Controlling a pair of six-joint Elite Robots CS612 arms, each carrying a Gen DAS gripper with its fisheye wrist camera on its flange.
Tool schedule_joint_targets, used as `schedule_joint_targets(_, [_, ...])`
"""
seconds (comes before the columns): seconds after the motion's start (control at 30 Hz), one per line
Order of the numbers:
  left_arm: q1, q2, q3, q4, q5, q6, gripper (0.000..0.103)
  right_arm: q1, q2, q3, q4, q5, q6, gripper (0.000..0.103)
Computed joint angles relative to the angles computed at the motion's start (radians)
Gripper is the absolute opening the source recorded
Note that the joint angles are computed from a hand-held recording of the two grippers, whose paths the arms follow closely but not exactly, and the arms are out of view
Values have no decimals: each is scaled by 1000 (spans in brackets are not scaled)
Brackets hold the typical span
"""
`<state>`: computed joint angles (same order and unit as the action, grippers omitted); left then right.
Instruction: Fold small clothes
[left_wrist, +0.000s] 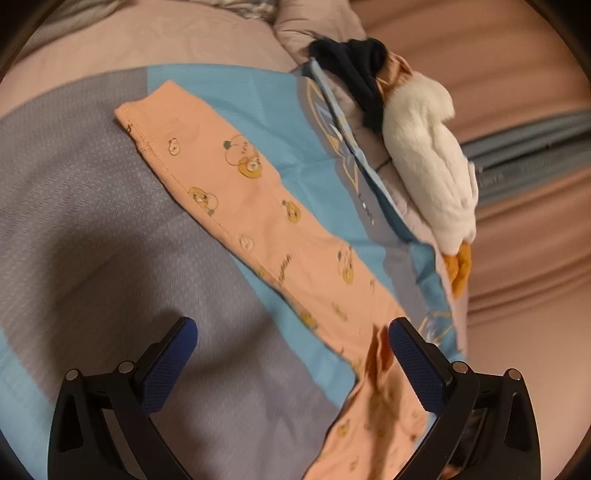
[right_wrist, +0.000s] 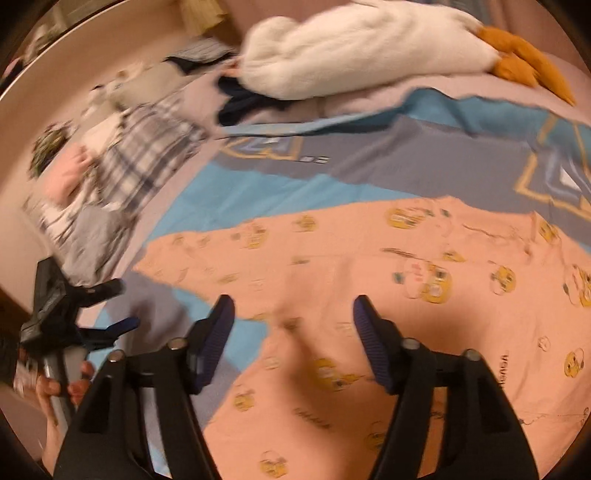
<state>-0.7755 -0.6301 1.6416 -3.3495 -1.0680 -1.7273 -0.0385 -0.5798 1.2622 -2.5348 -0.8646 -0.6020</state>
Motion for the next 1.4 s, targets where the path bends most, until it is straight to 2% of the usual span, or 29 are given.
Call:
schedule_joint_targets(0.03, [4,5,-1,-17,1,-5,102,9,12,-13,-10,-43,17,27])
schedule_joint_targets(0.07, [8,12,-3,-37,8,-10,102,18,20,-18,-15,-78,26,23])
schedule_joint_targets(0.17, [16,24,-3,-77,24,-18,102,47,47,-22,-70,-126,28,16])
schedule_joint_targets(0.27, [28,40,-5,-102,34,-48,102,67,57,-9,-90,-141,-17,16])
schedule_joint_targets(0.33, [37,48,-5,-105,44,-87,101,71,58,-13,-59,-118,-70,16])
schedule_joint_targets(0.4, [41,59,-4,-130,70,-109,97,57,47,-22,65,-28,-133,15])
schedule_joint_targets(0.47, [43,65,-5,-148,94,-113,97,46,33,-10,81,15,-158,18])
schedule_joint_targets(0.57, [49,68,-6,-142,121,-132,79,24,2,41,44,51,-173,19])
schedule_joint_targets(0.63, [54,69,0,-129,120,-175,54,7,-14,69,34,66,-176,19])
schedule_joint_targets(0.67, [55,69,3,-121,122,-196,48,-7,-24,89,30,74,-181,19])
schedule_joint_targets(0.73, [56,66,15,-106,127,-232,28,-25,-37,115,16,86,-175,19])
schedule_joint_targets(0.83, [56,41,34,-27,124,-276,11,-52,-52,147,-6,92,-170,19])
schedule_joint_targets(0.93, [52,-4,41,102,150,-260,3,-74,-63,177,-57,80,-153,19])
schedule_joint_targets(1.03, [48,-50,-8,286,183,-119,3,-99,-69,192,-107,91,-101,19])
schedule_joint_targets(1.07, [43,-60,-45,345,207,-29,3,-109,-71,196,-121,99,-84,19])
schedule_joint_targets(1.17, [28,-52,-145,405,239,176,3,-133,-70,205,-194,111,1,19])
schedule_joint_targets(1.2, [19,-36,-207,428,245,275,3,-140,-70,207,-209,115,21,19])
schedule_joint_targets(1.3, [1,22,-361,467,218,486,3,-162,-68,211,-254,121,90,20])
schedule_joint_targets(1.4, [-14,93,-517,522,159,632,3,-183,-68,219,-290,119,143,20])
